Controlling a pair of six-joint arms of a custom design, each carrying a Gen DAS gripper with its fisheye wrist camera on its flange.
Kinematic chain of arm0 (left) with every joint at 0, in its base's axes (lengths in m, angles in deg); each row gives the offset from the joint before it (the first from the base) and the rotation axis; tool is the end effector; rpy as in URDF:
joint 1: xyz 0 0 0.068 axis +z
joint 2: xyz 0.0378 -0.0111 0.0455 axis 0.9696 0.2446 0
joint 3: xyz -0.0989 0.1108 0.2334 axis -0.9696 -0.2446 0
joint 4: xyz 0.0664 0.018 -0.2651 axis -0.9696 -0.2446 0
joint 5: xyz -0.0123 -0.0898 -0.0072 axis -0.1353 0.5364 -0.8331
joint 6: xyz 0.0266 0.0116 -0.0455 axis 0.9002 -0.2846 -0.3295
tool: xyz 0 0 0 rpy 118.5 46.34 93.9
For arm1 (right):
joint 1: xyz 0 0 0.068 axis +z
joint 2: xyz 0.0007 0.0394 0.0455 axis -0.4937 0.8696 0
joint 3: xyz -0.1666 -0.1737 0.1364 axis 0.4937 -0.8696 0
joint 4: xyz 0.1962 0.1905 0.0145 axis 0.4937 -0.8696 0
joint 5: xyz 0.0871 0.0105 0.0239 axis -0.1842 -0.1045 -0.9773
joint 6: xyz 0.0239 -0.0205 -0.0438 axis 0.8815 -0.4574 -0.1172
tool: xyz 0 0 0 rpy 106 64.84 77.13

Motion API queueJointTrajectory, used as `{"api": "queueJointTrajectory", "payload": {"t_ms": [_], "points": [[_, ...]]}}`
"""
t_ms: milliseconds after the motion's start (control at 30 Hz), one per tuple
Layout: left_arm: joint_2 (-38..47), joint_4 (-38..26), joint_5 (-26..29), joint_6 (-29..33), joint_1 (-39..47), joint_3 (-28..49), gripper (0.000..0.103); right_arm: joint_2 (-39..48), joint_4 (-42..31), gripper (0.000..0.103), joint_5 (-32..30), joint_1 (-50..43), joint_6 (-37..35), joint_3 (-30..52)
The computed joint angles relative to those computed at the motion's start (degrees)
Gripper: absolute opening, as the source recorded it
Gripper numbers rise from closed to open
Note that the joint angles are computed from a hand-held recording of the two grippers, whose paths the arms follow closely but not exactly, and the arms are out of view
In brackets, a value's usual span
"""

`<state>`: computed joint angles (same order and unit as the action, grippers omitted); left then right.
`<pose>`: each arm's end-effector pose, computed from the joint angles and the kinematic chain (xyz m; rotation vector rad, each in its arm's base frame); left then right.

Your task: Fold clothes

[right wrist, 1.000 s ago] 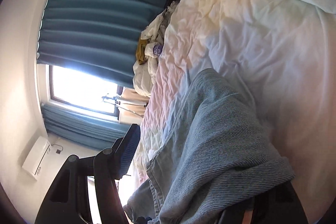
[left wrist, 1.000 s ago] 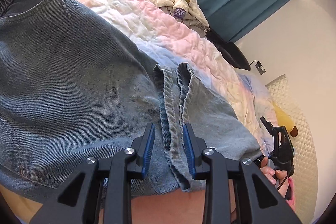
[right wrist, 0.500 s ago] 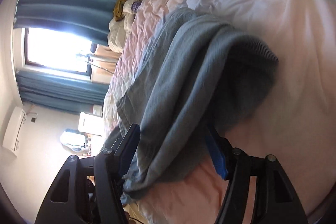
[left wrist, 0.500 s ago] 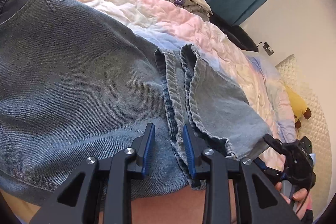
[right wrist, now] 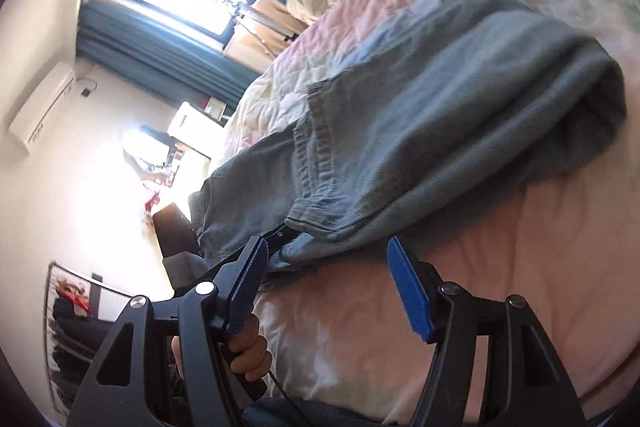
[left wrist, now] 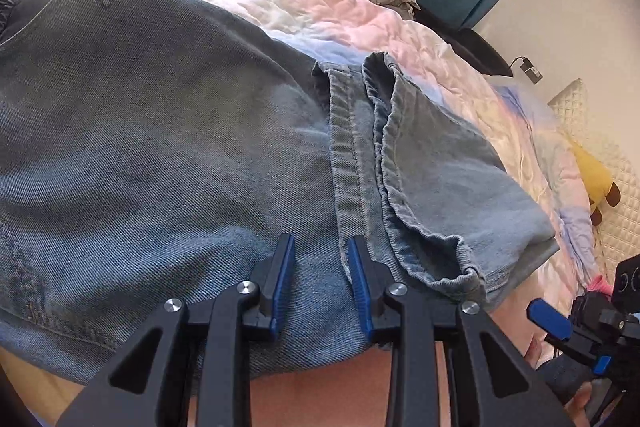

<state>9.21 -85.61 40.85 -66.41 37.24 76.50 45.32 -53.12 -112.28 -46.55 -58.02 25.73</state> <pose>0.1914 -0.1428 0.1759 -0.4394 2.4589 -0.4361 0.2165 -0.0352 0.2047 -0.1983 2.4619 1.1910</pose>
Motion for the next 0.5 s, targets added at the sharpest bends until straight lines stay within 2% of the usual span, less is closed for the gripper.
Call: {"api": "queueJointTrajectory", "payload": {"t_ms": [100, 200, 267, 333, 500], "points": [[0.56, -2.65, -0.36, 1.43, -0.26, 1.65, 0.029, 0.30, 4.53, 0.063, 5.26, 8.15, 2.08, 2.30], [2.17, -5.22, -0.88, 2.13, -0.24, 4.26, 0.029, -0.10, 13.79, 0.063, 12.47, 15.67, 5.26, 0.21], [3.02, -7.25, -2.32, 2.12, -0.79, 5.87, 0.029, 2.06, 18.17, 0.063, 14.74, 18.15, 6.97, -1.41], [3.45, -9.66, -4.01, 1.78, -1.42, 7.21, 0.029, 2.22, 20.61, 0.063, 17.29, 19.70, 7.37, -3.29], [5.67, -16.08, -8.32, 1.42, -2.60, 10.84, 0.029, -3.51, 24.78, 0.063, 23.47, 23.42, 6.17, -8.21]]}}
